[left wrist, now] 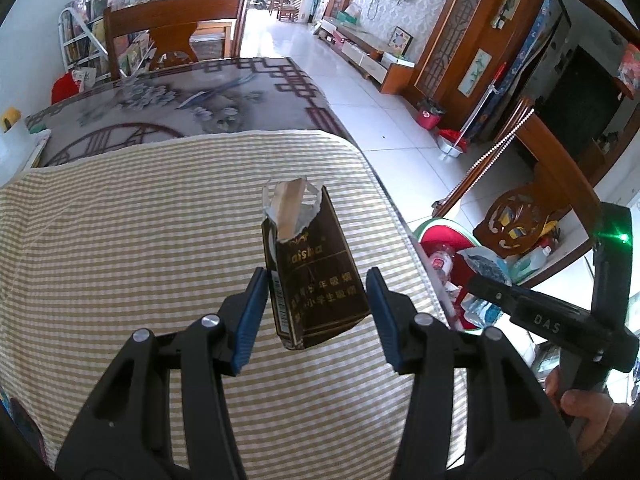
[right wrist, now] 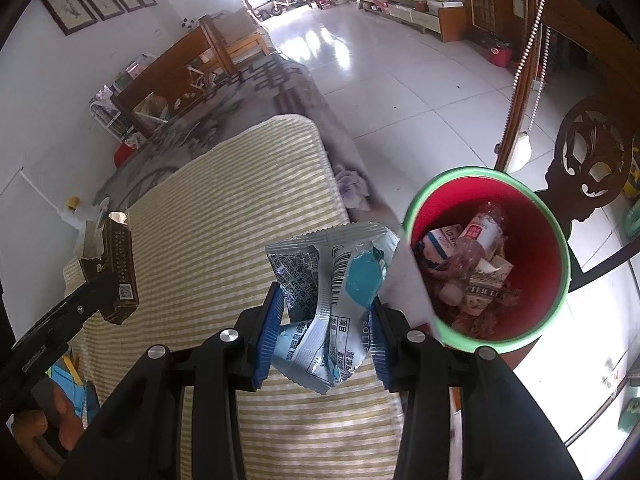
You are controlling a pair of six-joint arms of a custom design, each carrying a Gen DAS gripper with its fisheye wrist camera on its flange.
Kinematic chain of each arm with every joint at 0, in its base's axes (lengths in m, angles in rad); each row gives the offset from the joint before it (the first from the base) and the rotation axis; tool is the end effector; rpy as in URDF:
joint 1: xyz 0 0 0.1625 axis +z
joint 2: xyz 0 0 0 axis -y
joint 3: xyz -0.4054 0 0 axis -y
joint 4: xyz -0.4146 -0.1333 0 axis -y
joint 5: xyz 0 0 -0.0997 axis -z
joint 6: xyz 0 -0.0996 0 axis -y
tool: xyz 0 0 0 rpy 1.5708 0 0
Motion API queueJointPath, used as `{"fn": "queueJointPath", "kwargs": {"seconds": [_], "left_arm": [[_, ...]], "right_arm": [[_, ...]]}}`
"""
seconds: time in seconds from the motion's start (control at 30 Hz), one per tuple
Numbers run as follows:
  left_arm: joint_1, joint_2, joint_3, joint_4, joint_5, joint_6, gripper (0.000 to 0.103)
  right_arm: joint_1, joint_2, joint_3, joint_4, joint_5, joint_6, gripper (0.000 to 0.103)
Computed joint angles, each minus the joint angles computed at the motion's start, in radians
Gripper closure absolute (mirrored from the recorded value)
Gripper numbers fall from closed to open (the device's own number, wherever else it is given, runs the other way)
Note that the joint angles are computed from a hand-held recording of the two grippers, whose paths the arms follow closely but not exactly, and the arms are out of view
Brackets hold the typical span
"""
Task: Collect trash
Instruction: 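Lift and carry the cigarette pack and blue wrapper over the red bucket with both tools, then open both tools to drop the cigarette pack and wrapper into the bucket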
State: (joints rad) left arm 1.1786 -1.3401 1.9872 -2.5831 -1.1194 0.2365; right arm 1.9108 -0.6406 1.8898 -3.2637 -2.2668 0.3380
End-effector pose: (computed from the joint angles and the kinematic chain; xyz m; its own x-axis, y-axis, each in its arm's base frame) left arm -0.0464 -0.5745 0.2591 -0.7826 0.3966 -0.4798 0.5559 0.7922 -0.2517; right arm 0.2585 -0.5226 -0.0148 -0.8690 0.2857 0.4040 -0.0138 0.8021 -0.5970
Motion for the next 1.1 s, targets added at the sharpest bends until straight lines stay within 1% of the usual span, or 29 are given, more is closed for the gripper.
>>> {"fn": "queueJointPath", "kwargs": {"seconds": [0.17,0.37,0.6,0.7,0.93,1.1], "left_arm": [[-0.030,0.028,0.003,-0.007,-0.001,-0.017,0.055],[-0.066,0.074,-0.003,-0.003,-0.019,-0.027,0.055],[-0.112,0.147,-0.020,0.013,-0.084,-0.033,0.055],[-0.130,0.199,-0.043,0.032,-0.116,-0.034,0.055],[-0.162,0.295,-0.081,0.048,-0.139,-0.020,0.053],[-0.174,0.327,-0.098,0.063,-0.153,-0.020,0.052]], "right_arm": [[-0.029,-0.045,0.046,-0.026,0.003,-0.010,0.064],[-0.064,-0.099,0.102,-0.057,-0.004,-0.021,0.063],[-0.116,-0.165,0.166,-0.098,-0.026,-0.048,0.063],[-0.140,-0.198,0.194,-0.111,-0.035,-0.056,0.063],[-0.183,-0.251,0.242,-0.124,-0.036,-0.064,0.061],[-0.198,-0.271,0.259,-0.132,-0.032,-0.067,0.061]]}}
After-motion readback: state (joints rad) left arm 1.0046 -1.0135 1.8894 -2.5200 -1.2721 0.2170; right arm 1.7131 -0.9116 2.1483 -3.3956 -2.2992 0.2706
